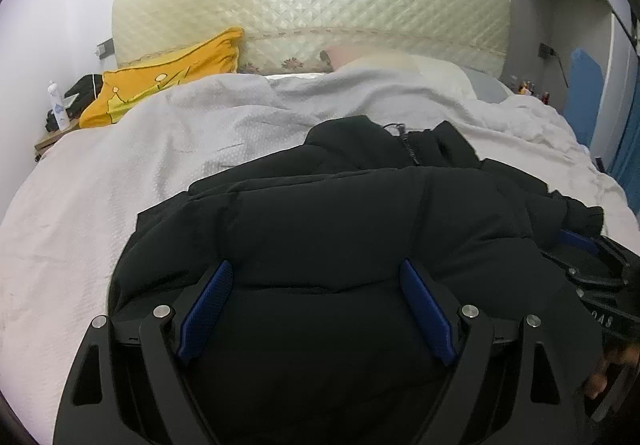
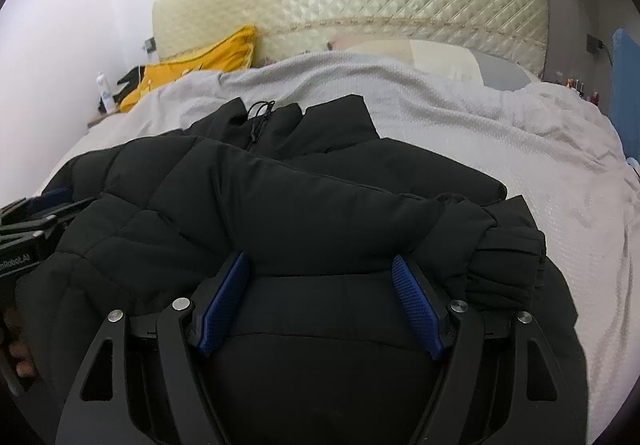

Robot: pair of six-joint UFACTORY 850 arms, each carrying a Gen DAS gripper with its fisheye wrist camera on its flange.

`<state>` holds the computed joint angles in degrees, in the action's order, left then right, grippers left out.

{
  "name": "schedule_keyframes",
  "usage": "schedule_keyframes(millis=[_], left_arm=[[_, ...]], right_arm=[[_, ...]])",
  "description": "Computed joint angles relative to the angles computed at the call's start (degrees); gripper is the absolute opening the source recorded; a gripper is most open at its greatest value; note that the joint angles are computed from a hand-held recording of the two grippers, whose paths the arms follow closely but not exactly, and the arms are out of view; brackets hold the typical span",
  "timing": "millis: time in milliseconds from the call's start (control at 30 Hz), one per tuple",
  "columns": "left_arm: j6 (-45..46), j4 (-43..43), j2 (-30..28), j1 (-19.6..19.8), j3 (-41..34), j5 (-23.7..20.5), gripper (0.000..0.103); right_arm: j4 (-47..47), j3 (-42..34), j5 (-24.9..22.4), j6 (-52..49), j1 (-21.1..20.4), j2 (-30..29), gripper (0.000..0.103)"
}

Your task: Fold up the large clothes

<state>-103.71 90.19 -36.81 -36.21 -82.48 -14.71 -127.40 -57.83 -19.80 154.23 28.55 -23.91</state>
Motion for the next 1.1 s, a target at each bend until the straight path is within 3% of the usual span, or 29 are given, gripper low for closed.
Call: schedule_keyframes(millis=[133,200,333,433,533,667,800,900,1000,1100], left_arm=[[-9.4,8.1,6.6,-1.2,7.9,-2.9,0.086],[-8.3,7.6,9.4,-2.1,11.3,-5.6,0.086],[-10.0,6.2,14.6,-1.9,17.9,-6.1,0.086],[-3.1,0.2,16.6,-1.5,20.1,-6.9,0.086],[-3.6,0.5,17.0,-1.4,21.8,-11.4,0.086],[1.1,-4.3,16.0,0.1,21.7,-10.0,0.086],[7.5,-8.7,14.9,0.0,21.3,-11.8,0.086],[12.8,-12.4,13.7,0.1,20.6,-12.5,0.086],[13.2,-12.6,12.6,0.2,20.1,-14.4,0.086],[7.7,-9.6,12.7,1.1,20.7,-13.0,0.086]], right_arm=[[-12.2,6.2,1.3,13.8,-0.2,6.8,0.073],[-9.9,9.6,0.5,11.0,0.5,10.7,0.073],[-1.1,16.7,-0.2,2.1,1.2,18.7,0.074],[7.5,21.0,-1.9,-5.8,1.6,22.7,0.076],[13.8,23.4,-2.2,-9.6,0.7,23.3,0.08],[16.5,23.7,0.2,-10.4,-1.4,21.7,0.086],[15.0,23.4,2.6,-9.8,-2.4,20.1,0.088],[19.2,22.3,3.0,-15.4,-2.1,17.9,0.089],[23.4,20.8,2.7,-20.7,-1.4,15.4,0.089],[20.8,20.7,0.1,-17.4,-0.6,14.9,0.089]])
